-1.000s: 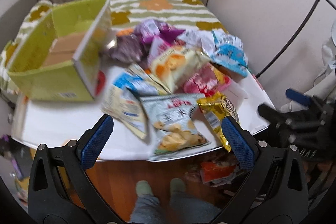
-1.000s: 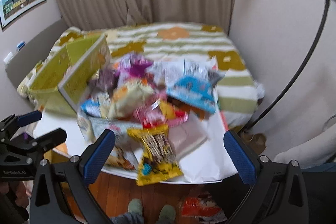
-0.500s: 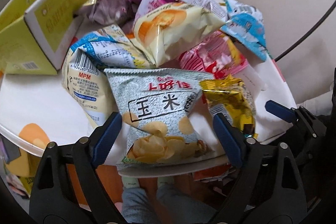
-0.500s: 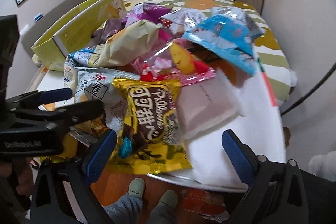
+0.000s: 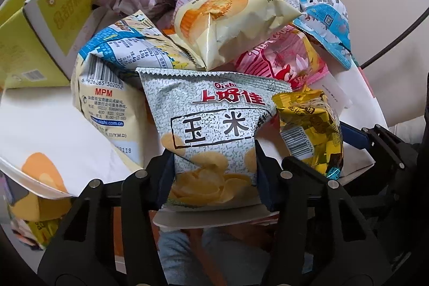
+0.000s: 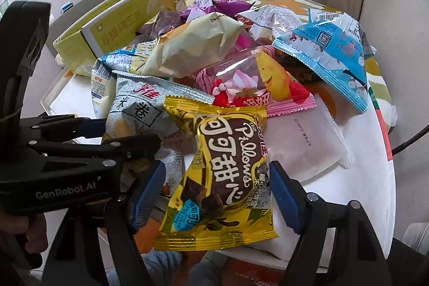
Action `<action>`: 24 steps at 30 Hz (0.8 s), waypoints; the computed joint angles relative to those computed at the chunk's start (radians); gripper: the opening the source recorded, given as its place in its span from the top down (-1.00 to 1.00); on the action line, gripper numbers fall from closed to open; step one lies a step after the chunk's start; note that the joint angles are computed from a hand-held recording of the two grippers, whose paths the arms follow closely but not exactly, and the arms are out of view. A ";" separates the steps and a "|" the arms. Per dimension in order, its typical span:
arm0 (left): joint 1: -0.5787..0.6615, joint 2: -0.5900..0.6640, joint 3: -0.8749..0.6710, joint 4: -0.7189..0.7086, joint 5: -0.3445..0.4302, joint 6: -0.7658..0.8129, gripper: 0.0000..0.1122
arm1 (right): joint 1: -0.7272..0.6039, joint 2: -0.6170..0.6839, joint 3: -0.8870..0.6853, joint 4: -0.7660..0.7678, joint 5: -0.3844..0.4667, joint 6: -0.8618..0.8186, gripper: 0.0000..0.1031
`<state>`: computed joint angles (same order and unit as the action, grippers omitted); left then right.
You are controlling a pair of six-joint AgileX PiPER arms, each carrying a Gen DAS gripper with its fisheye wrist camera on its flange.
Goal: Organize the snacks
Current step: 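Grasp the corn chip bag with left tool while right tool grasps yellow Pillows bag, then drop corn chip bag into green box with left tool while right tool drops Pillows bag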
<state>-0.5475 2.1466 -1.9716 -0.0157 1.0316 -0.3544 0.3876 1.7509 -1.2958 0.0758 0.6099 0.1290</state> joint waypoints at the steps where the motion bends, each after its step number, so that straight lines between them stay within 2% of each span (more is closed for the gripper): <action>1: -0.011 0.007 -0.010 0.010 0.004 -0.013 0.15 | -0.004 0.001 -0.001 0.005 0.003 -0.004 -0.36; 3: -0.006 -0.009 0.007 0.011 0.003 -0.010 0.15 | -0.010 0.017 -0.021 0.011 0.014 -0.017 -0.20; 9: -0.011 -0.035 0.016 0.023 0.010 -0.014 0.15 | -0.014 -0.027 0.012 0.019 0.014 -0.003 -0.02; 17: -0.022 -0.129 0.070 0.041 0.000 -0.034 0.15 | -0.015 -0.083 0.006 -0.010 0.039 0.053 0.04; 24: -0.016 -0.186 -0.003 0.084 0.043 -0.080 0.15 | -0.008 -0.130 -0.087 -0.064 0.105 0.097 0.05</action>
<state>-0.5640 1.9605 -1.9742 0.0683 1.0748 -0.4344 0.3794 1.6211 -1.3827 0.0120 0.7148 0.2261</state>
